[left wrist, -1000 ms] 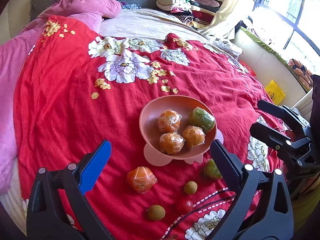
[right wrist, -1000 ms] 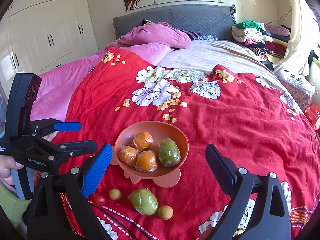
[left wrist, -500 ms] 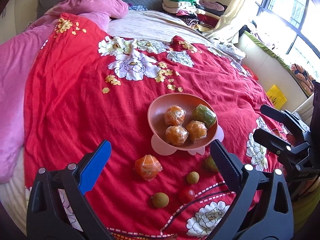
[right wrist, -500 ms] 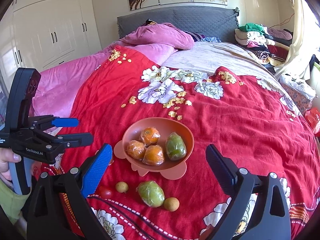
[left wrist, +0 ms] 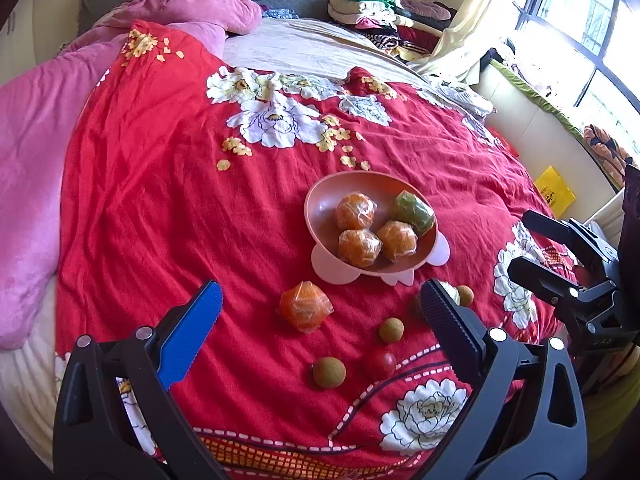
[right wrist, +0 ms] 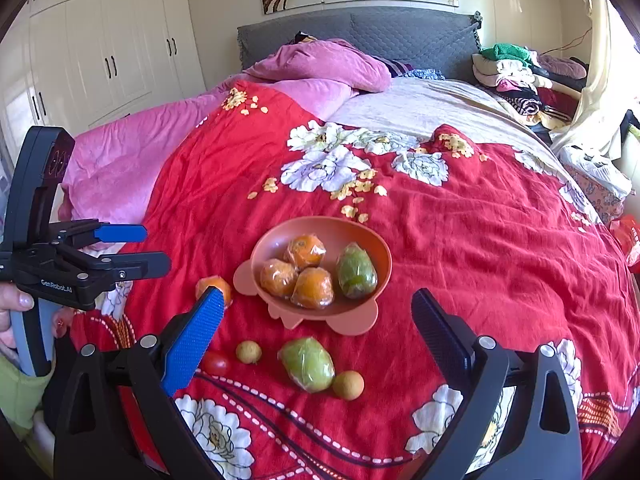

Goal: Organize fruits
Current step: 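Move both grippers toward the loose fruit on the bedspread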

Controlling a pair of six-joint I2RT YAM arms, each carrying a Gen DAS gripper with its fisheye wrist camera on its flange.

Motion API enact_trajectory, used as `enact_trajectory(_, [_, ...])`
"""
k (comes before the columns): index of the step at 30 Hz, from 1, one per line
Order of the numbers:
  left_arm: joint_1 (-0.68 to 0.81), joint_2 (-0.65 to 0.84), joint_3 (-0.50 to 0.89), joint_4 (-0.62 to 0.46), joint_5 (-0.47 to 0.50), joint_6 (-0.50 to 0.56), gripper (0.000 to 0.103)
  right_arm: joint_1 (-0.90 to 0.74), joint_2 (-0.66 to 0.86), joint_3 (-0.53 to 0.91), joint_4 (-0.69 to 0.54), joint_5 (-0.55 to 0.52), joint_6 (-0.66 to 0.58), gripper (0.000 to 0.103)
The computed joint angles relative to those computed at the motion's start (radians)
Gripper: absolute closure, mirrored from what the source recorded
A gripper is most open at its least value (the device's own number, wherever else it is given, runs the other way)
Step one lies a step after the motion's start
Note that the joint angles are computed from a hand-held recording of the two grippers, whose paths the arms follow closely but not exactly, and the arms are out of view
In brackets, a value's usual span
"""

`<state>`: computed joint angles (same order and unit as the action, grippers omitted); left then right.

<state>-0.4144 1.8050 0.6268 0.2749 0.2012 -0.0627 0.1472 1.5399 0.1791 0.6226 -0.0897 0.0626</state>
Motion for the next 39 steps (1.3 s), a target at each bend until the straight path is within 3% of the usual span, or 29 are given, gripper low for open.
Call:
enact_trajectory(13, [-0.062, 0.024, -0.069, 0.045, -0.010, -0.003, 0.010, -0.021, 0.024, -0.064, 0.039, -0.002, -0.033, 0.009])
enact_trajectory(29, [-0.178, 0.081, -0.112, 0.098, -0.039, -0.022, 0.011, -0.015, 0.157, -0.083, 0.119, 0.000, -0.061, 0.009])
enact_trajectory(33, [-0.194, 0.107, -0.106, 0.102, -0.036, -0.020, 0.020, -0.019, 0.181, -0.077, 0.129, -0.005, -0.066, 0.009])
enact_trajectory(37, [-0.204, 0.145, -0.092, 0.108, -0.005, -0.009, 0.043, -0.026, 0.194, -0.068, 0.125, -0.015, -0.079, 0.009])
enact_trajectory(39, [-0.210, 0.168, -0.081, 0.108, 0.005, -0.003, 0.047, -0.029, 0.210, -0.058, 0.120, -0.016, -0.087, 0.009])
